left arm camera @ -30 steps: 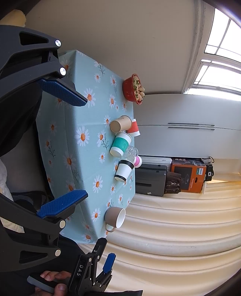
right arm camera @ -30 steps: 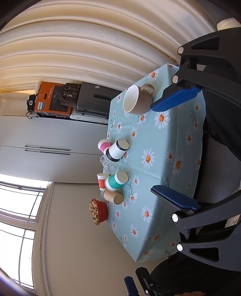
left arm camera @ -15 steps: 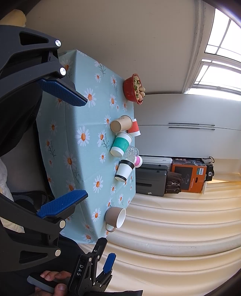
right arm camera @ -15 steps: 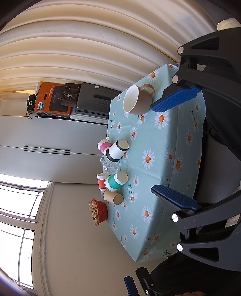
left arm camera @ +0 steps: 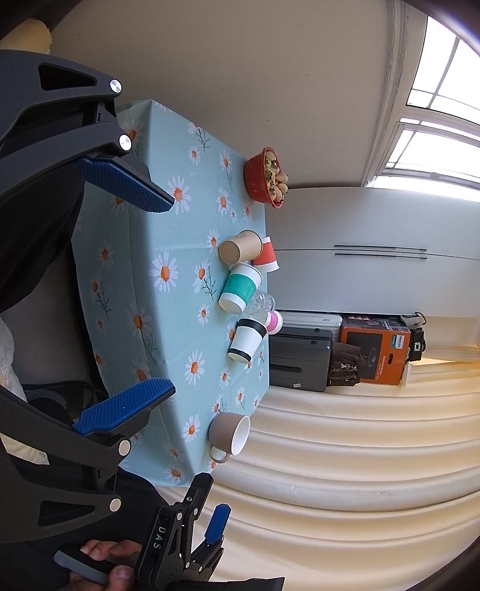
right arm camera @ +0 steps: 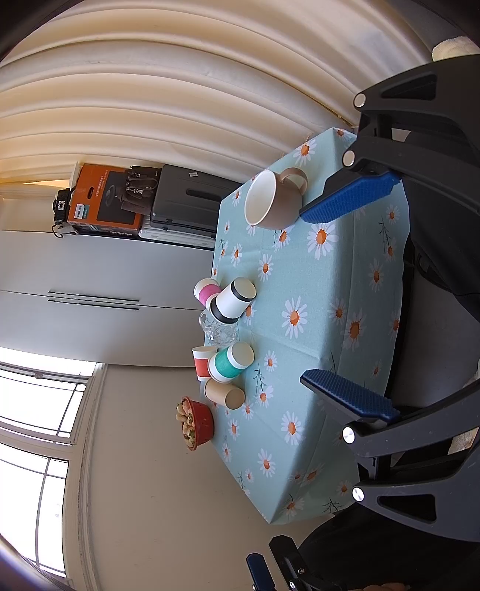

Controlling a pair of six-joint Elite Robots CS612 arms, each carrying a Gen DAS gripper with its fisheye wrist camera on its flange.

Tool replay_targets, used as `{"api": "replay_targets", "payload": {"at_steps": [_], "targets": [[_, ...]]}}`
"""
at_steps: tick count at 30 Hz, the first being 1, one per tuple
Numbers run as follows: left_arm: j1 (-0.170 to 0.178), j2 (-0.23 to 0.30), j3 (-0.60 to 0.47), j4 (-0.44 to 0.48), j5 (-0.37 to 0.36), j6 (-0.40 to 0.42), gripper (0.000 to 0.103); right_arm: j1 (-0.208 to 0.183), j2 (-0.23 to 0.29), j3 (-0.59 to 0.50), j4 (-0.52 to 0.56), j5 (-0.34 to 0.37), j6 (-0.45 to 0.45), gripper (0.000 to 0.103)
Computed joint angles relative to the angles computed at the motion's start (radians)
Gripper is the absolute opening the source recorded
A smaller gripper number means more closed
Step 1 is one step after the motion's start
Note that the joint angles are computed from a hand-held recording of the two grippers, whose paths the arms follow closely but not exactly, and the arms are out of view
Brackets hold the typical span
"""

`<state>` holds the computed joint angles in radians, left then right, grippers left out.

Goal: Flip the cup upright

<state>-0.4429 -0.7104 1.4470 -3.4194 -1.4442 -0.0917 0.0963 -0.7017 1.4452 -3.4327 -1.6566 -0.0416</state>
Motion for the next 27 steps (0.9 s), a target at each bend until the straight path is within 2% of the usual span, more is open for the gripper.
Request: {"api": "replay_targets", "payload": {"at_steps": [6,12,20,27], "targets": [[-0.001,-0.002,-0.001,0.014,0.000,0.003,0.089,-0.007,-0.004,0.006,0.011,0.023,0.009,0.081],[0.011,-0.007,-0.014,0.050,-0.050,-0.058,0.089,-0.013,-0.012,0.017,0.006,0.050,0.018,0.081],[0.032,0.005,-0.068,0.139,-0.148,-0.121,0.089,-0.017,-0.003,-0.045,0.130,0.101,0.051,0.081],[0.062,0.052,-0.192,0.271,-0.228,-0.196,0.089,-0.014,0.036,-0.143,0.238,0.127,0.015,0.082]]}}
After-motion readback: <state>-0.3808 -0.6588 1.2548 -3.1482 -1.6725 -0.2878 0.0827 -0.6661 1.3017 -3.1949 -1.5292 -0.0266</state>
